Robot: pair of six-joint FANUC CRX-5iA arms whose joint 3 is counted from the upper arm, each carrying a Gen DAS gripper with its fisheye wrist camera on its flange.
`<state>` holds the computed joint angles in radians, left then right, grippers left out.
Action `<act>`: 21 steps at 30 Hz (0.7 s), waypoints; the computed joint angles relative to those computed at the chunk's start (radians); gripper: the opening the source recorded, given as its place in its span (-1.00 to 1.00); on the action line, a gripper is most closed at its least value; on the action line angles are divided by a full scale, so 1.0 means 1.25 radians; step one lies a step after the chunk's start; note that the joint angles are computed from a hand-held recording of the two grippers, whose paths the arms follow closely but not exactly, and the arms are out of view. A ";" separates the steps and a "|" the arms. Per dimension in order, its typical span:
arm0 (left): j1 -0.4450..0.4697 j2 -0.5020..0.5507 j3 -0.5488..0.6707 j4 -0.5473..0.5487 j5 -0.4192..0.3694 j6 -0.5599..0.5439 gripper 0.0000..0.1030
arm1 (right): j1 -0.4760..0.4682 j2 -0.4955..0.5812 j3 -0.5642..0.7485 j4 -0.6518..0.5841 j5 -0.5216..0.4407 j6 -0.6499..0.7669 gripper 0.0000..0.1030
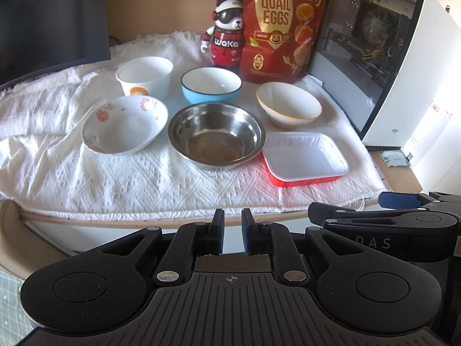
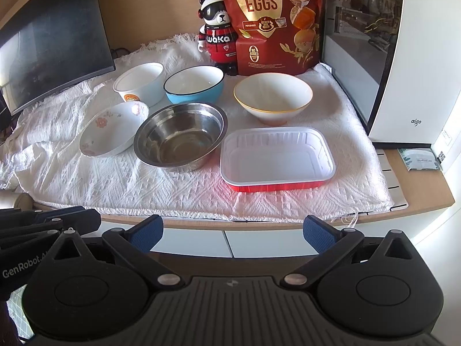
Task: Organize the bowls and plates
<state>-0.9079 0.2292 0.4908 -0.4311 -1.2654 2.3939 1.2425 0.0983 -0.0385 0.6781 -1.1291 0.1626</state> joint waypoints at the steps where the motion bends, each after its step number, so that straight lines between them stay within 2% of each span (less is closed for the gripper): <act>1: 0.000 0.001 0.001 0.000 -0.001 0.000 -0.70 | 0.000 0.000 0.000 0.000 0.000 0.000 1.00; 21: 0.000 -0.004 -0.008 0.001 0.005 0.002 -0.70 | -0.001 0.011 0.013 -0.005 -0.004 0.005 1.00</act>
